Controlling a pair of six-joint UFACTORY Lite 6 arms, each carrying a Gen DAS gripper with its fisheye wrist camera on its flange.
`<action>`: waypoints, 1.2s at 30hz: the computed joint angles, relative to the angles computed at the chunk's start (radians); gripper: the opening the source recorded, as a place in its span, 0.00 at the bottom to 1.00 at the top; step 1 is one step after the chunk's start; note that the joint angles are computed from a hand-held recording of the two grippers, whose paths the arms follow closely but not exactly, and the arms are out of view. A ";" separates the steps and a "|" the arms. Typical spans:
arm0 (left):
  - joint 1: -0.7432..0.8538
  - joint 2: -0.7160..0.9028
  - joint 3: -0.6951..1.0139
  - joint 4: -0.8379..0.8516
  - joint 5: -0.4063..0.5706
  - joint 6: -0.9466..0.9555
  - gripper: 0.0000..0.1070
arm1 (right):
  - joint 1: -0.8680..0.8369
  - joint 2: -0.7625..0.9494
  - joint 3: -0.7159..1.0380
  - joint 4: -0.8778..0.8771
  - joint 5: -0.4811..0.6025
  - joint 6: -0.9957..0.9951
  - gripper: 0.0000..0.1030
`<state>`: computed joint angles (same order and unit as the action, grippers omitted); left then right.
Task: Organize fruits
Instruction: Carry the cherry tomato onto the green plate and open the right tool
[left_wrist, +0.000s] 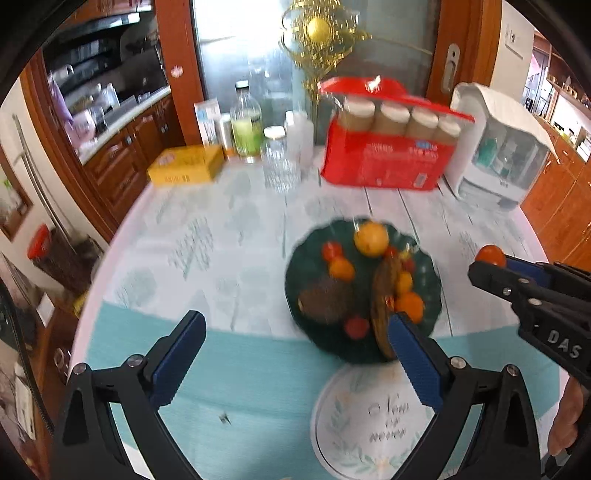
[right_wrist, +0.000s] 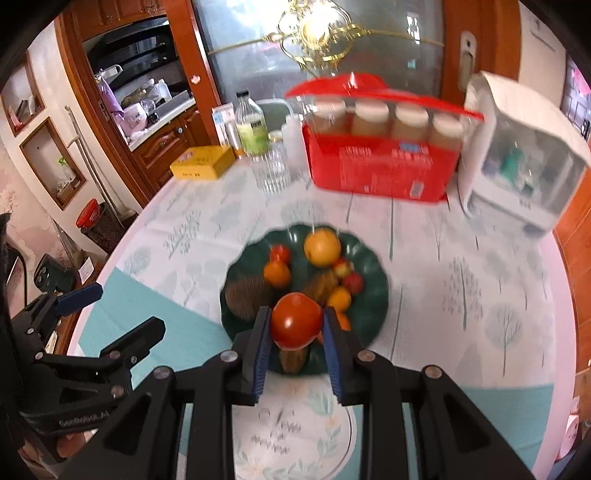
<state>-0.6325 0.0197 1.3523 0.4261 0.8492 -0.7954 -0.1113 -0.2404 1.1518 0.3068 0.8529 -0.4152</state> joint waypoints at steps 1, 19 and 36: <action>0.014 0.027 0.047 0.002 0.011 0.020 0.93 | 0.013 0.030 0.030 -0.009 -0.005 0.020 0.26; 0.214 0.506 0.358 -0.158 -0.074 0.246 0.96 | 0.088 0.566 0.188 -0.009 -0.263 0.152 0.27; 0.242 0.633 0.436 -0.199 -0.084 0.302 0.96 | 0.081 0.654 0.247 0.060 -0.243 0.081 0.34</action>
<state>-0.3902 0.6532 1.7883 0.2275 0.7652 -0.4935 -0.0305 0.4139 1.3986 0.3673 0.6101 -0.3338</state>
